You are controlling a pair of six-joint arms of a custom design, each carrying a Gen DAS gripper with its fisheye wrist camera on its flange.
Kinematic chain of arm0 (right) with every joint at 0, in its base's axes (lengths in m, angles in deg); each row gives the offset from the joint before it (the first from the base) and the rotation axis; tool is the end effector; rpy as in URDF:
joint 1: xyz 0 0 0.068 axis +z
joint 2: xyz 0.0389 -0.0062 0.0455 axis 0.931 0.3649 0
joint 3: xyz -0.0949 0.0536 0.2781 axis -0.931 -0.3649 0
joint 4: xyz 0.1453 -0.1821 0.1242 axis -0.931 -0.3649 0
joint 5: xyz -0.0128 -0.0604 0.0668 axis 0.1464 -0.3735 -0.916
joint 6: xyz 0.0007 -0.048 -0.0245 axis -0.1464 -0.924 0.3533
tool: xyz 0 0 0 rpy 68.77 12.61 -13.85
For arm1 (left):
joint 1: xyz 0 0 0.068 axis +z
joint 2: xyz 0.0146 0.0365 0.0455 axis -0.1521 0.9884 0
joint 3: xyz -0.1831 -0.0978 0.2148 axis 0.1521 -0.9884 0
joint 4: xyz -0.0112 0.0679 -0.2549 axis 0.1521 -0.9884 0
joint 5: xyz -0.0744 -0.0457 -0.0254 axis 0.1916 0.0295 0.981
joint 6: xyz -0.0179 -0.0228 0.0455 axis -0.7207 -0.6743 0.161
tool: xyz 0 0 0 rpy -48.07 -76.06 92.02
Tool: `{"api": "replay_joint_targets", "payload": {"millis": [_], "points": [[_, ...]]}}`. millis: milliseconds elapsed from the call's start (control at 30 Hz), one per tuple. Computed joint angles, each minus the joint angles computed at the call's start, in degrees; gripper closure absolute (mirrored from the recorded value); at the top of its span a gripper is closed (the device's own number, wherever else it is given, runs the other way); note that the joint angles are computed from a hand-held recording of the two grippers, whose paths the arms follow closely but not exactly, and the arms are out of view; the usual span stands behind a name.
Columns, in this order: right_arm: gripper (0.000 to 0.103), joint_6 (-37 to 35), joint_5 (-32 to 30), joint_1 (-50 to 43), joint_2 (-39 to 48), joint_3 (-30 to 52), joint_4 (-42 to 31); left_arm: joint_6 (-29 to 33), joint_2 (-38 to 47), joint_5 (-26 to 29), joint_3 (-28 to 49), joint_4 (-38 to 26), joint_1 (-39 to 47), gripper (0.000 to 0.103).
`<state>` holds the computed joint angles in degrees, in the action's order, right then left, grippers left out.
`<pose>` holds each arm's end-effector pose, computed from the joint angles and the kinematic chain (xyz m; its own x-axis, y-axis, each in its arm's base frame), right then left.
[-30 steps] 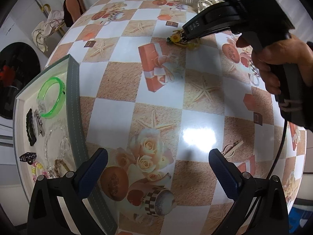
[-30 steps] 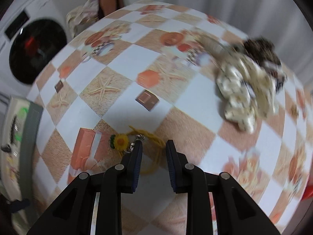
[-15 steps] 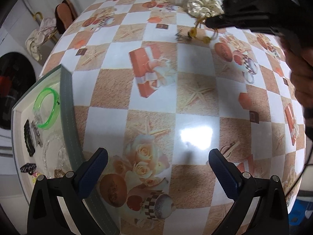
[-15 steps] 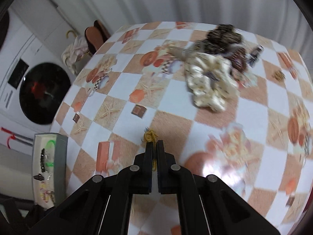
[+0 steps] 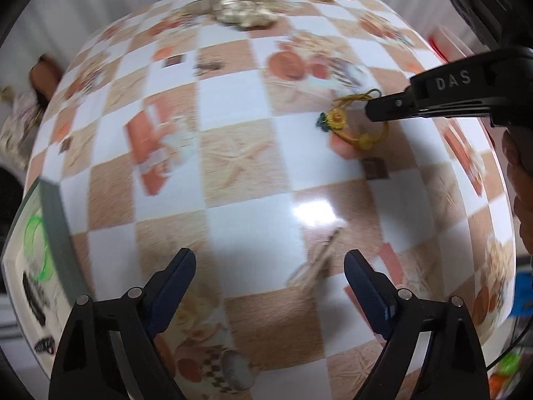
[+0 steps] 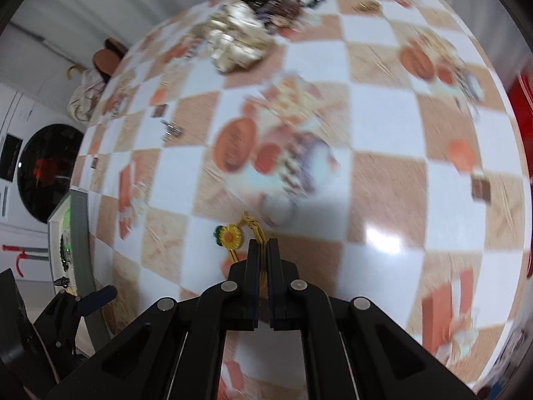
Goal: Organize jewelry
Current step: 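Grasp the beige hair clip with the left tool while the right tool lifts the hair tie, then carry both to the tray, dropping the hair tie into the bangle while the left tool releases the clip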
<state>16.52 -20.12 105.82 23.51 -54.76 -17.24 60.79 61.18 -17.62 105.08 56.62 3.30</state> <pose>0.2055 0.1498 0.1057 -0.6716 0.7187 -0.1801 0.6628 0.6914 0.2875 0.2844 0.0506 0.0962 -0.4099 0.8712 -0.2702 0.9109 0.4064 -0.0716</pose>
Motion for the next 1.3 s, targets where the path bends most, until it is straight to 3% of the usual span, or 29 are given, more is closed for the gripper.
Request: {"api": "replay_joint_targets", "payload": {"millis": [67, 133, 233, 300, 333, 367, 500, 600, 800, 1300], "points": [[0.099, 2.3, -0.15, 0.95, -0.54, -1.48, 0.55, 1.99, -0.45, -0.75, -2.13, 1.39, -1.13, 0.022], [0.099, 3.67, -0.17, 1.48, -0.89, -2.11, 0.6, 3.23, -0.41, -1.41, -3.76, 2.94, -1.9, 0.023], [0.099, 5.29, 0.35, 2.29, -1.69, -2.55, 0.28, 5.09, -0.91, -1.15, -5.37, 3.87, -2.62, 0.033], [0.099, 5.96, 0.82, 2.71, -2.44, -2.72, -0.07, 6.63, -1.81, -0.49, -5.66, 2.88, -2.79, 0.053], [0.099, 6.08, 0.98, 2.79, -2.72, -2.64, -0.28, 7.28, -2.25, -0.25, -5.79, 2.45, -2.85, 0.075], [0.099, 6.26, 1.14, 2.95, -2.98, -2.58, -0.43, 7.67, -2.93, -0.44, -6.33, 2.25, -2.78, 0.08], [0.099, 6.83, 2.05, 3.62, -4.02, -1.56, -1.83, 5.15, -1.57, -0.02, -3.01, -2.57, -2.18, 0.08], [0.099, 7.15, 3.12, 4.3, -5.25, -0.45, -3.68, 0.95, 1.23, 1.46, 4.05, -11.2, -0.38, 0.08], [0.099, 8.14, 4.64, 5.69, -5.85, 2.6, -5.99, -4.41, 5.43, 4.59, 16.16, -22.58, 4.19, 0.08], [0.099, 7.6, 8.47, 11.23, 3.58, 22.63, -14.8, -0.26, 14.26, 7.62, 38.76, -35.28, 19.21, 0.08]]}}
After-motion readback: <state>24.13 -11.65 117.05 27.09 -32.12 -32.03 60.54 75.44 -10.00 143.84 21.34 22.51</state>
